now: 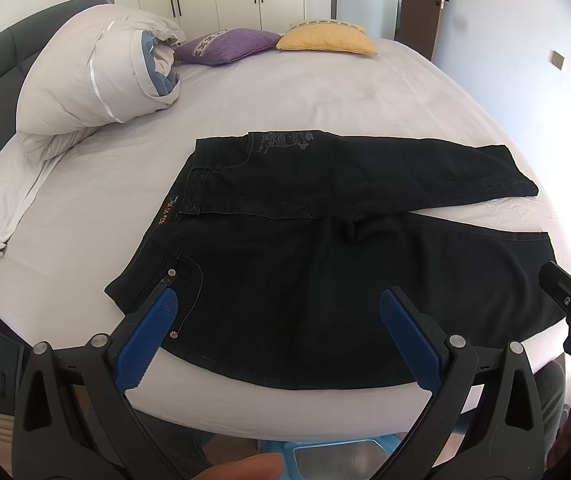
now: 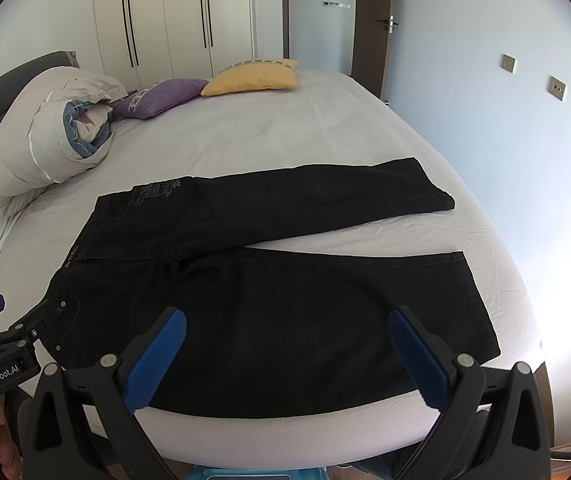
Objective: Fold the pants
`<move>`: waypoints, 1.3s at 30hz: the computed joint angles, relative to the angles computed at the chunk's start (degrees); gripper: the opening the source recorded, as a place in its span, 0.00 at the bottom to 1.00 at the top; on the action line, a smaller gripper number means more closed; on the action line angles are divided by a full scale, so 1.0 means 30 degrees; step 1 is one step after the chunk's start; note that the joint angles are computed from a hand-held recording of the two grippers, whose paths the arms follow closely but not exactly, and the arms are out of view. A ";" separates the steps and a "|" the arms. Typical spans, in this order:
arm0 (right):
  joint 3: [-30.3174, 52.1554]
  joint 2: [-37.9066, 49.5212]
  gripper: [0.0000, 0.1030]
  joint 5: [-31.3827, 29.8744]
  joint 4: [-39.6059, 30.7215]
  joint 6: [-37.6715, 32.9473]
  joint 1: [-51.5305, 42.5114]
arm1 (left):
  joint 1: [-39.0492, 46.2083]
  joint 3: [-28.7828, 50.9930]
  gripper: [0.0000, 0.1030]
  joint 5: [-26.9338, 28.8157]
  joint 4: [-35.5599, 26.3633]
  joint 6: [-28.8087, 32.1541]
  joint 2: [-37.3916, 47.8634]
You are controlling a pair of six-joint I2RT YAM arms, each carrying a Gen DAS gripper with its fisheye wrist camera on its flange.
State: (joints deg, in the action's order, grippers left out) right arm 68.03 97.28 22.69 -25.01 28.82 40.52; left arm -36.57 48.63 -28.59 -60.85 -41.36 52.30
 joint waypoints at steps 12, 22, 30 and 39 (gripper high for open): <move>-0.0009 0.0008 1.00 0.0000 0.0016 -0.0010 -0.0002 | 0.0049 -0.0165 1.00 0.0062 0.0004 0.0012 -0.0157; -0.0114 0.0108 1.00 -0.0052 0.0197 0.0093 0.0138 | 0.0203 -0.0560 1.00 0.0036 0.0144 0.0227 -0.0415; -0.0116 0.0270 1.00 -0.0167 0.0348 0.0132 0.0202 | 0.0315 -0.0761 1.00 0.0072 0.0344 0.0372 -0.0494; 0.0119 0.0518 1.00 -0.0550 0.0376 -0.0075 0.0136 | 0.0854 -0.0623 1.00 0.0263 0.1065 0.1267 -0.0233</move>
